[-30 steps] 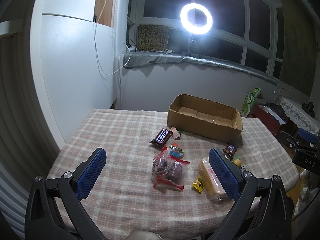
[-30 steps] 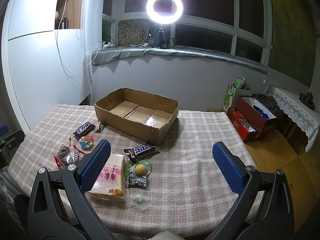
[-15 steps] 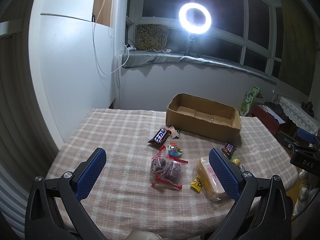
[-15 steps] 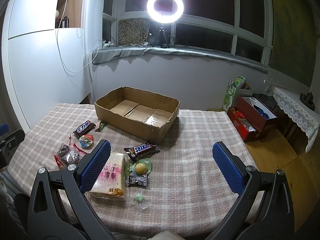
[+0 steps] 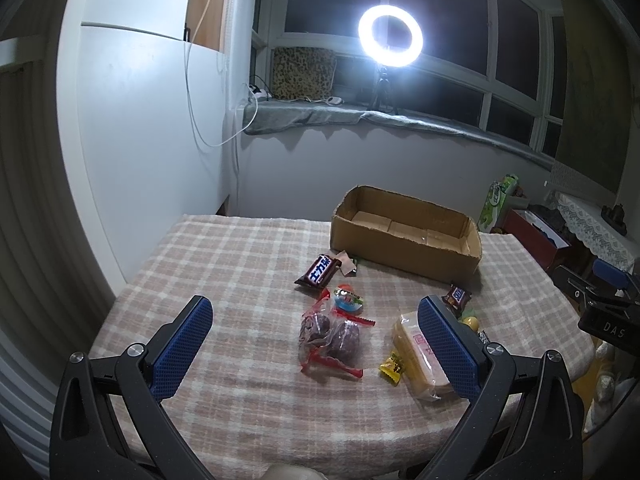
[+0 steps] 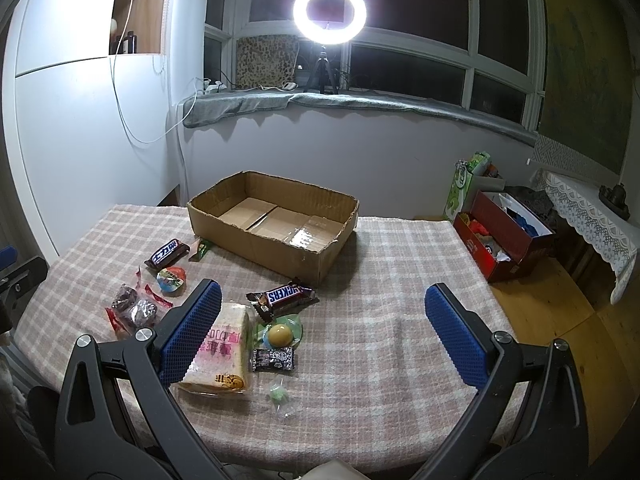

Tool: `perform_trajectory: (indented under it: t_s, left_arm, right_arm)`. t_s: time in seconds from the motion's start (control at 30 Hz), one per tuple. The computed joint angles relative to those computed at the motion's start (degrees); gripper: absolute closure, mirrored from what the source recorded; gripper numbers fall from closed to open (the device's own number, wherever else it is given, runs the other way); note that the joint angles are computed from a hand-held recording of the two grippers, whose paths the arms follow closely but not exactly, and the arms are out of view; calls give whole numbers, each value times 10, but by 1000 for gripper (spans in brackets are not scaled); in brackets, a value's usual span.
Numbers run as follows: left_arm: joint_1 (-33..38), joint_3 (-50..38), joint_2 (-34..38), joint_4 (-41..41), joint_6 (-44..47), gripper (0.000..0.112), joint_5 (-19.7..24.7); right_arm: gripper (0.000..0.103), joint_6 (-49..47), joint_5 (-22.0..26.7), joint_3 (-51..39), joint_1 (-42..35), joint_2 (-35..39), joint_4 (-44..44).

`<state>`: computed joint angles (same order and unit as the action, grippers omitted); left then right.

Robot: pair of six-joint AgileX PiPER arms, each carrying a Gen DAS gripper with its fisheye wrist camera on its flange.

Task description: Organize snacks

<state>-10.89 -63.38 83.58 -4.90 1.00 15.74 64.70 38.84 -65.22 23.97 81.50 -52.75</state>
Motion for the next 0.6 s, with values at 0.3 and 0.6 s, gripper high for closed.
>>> perform_trajectory:
  t_s: [0.3,0.6]
  left_arm:
    - [6,-1,4,-39,40,10,4]
    - [22,-10,25,-120,120,10,14]
  right_arm:
    - [0,2,0,7,2,-3,-1]
    - [0,-14,-23,23,-12,-4,23]
